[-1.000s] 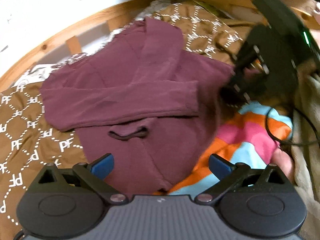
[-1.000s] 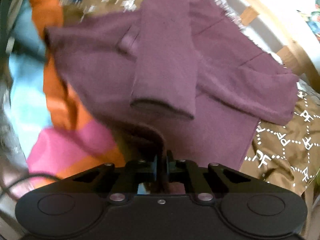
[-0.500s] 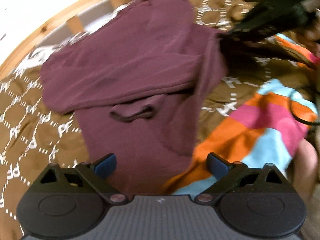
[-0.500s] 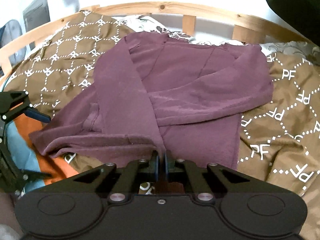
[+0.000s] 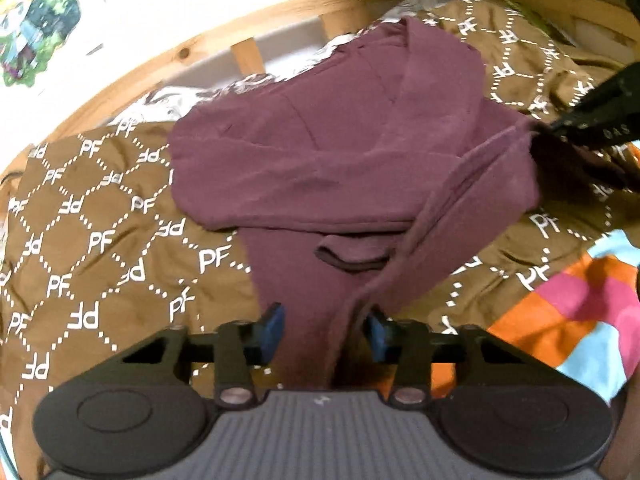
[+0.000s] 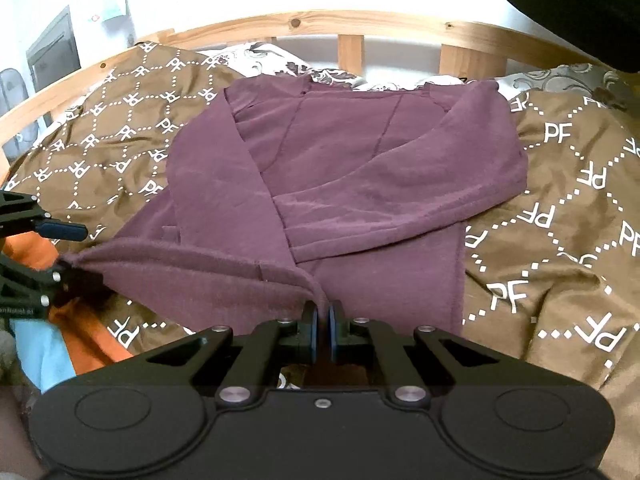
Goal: Fold small clothes
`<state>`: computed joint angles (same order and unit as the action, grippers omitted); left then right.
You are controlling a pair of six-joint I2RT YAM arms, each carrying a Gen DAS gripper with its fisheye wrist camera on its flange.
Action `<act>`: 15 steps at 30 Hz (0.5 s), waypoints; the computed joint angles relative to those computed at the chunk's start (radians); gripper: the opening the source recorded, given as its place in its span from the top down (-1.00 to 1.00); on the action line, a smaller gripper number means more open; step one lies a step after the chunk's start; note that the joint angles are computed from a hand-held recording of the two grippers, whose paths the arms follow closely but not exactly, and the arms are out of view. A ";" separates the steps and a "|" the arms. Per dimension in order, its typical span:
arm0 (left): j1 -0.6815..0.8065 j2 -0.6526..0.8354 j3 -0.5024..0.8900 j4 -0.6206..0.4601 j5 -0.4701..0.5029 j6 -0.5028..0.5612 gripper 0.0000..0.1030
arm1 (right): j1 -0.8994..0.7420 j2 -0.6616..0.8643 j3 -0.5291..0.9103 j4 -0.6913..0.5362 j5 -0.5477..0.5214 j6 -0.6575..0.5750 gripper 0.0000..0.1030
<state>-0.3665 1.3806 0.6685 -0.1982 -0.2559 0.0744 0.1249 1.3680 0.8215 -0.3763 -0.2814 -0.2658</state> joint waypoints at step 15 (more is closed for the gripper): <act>0.041 -0.098 -0.078 0.111 0.036 -0.073 0.91 | 0.117 0.017 0.021 -0.103 0.140 -0.135 0.29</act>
<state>-0.3258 1.2829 0.5904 -0.0872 -0.2197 0.0016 0.2423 1.3846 0.8429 -0.4795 -0.1419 -0.4007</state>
